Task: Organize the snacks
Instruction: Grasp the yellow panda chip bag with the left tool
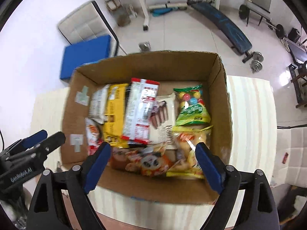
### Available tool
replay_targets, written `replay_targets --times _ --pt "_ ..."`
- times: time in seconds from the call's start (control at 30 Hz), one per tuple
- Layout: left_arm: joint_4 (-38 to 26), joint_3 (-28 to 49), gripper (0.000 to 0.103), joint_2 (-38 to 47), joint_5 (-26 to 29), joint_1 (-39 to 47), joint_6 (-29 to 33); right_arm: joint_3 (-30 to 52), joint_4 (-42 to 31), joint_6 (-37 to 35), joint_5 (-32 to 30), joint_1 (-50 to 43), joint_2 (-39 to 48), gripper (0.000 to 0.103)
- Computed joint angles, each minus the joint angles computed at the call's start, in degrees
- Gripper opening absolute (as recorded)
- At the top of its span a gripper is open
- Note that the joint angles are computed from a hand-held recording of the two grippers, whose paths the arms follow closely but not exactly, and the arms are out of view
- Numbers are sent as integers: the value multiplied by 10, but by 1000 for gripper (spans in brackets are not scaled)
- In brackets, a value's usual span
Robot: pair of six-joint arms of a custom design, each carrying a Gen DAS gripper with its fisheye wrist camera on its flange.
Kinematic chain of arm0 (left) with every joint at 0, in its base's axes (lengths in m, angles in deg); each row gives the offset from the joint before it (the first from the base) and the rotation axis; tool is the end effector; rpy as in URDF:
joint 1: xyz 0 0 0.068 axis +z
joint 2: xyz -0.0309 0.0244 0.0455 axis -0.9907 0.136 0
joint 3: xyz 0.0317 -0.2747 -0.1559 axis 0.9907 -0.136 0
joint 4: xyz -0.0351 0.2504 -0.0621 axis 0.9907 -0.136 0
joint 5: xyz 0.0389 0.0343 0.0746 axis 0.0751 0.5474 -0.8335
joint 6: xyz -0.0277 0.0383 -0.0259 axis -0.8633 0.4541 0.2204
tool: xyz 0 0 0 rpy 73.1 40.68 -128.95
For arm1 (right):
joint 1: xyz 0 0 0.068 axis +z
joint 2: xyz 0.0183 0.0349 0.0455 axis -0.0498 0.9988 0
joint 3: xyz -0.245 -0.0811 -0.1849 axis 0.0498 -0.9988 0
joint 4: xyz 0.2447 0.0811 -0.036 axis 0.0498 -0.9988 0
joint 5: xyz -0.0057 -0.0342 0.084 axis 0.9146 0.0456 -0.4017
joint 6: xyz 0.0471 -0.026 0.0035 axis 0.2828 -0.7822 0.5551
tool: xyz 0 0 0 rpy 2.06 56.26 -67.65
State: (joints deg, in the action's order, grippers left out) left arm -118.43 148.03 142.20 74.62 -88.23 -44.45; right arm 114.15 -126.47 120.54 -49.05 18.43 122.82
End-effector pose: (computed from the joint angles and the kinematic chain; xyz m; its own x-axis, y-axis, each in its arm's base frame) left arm 0.4024 -0.0475 0.2566 -0.7257 0.6466 -0.2351 0.6662 0.7458 -0.0052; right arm 0.2609 0.0993 0.2476 -0.7216 0.6538 -0.2278 0.5921 0.7533 0.2864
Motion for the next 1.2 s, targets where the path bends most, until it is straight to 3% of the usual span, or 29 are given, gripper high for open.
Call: replay_targets --times 0.17,0.3,0.43,0.57,0.63,0.73,0.83,0.93,1.07,1.13,1.2 --pt "72 -111 76 -93 18 52 31 -19 -12 89 86 114 -47 97" --pt "100 -151 76 -104 16 146 68 -45 -3 202 121 208 -60 97" --pt "90 -123 75 -29 -22 229 83 -71 25 313 125 282 -32 97" --pt "74 -58 75 74 -73 268 67 -129 137 383 88 313 13 97" --pt "35 -6 75 129 -80 278 43 -150 181 405 72 318 38 97" --pt "-75 116 75 227 -63 292 -25 -169 214 434 64 323 61 97" --pt "-119 185 75 286 -51 291 -83 -190 242 467 65 327 71 97" --pt "-124 210 75 315 -57 281 -115 -199 249 483 69 329 73 97" --pt "-81 186 75 321 -81 263 -123 -195 236 484 73 329 71 97" --pt "-38 149 61 306 -89 258 -113 -196 223 492 78 331 65 97" --pt "3 106 59 282 -93 253 -93 -209 214 505 84 332 50 97"
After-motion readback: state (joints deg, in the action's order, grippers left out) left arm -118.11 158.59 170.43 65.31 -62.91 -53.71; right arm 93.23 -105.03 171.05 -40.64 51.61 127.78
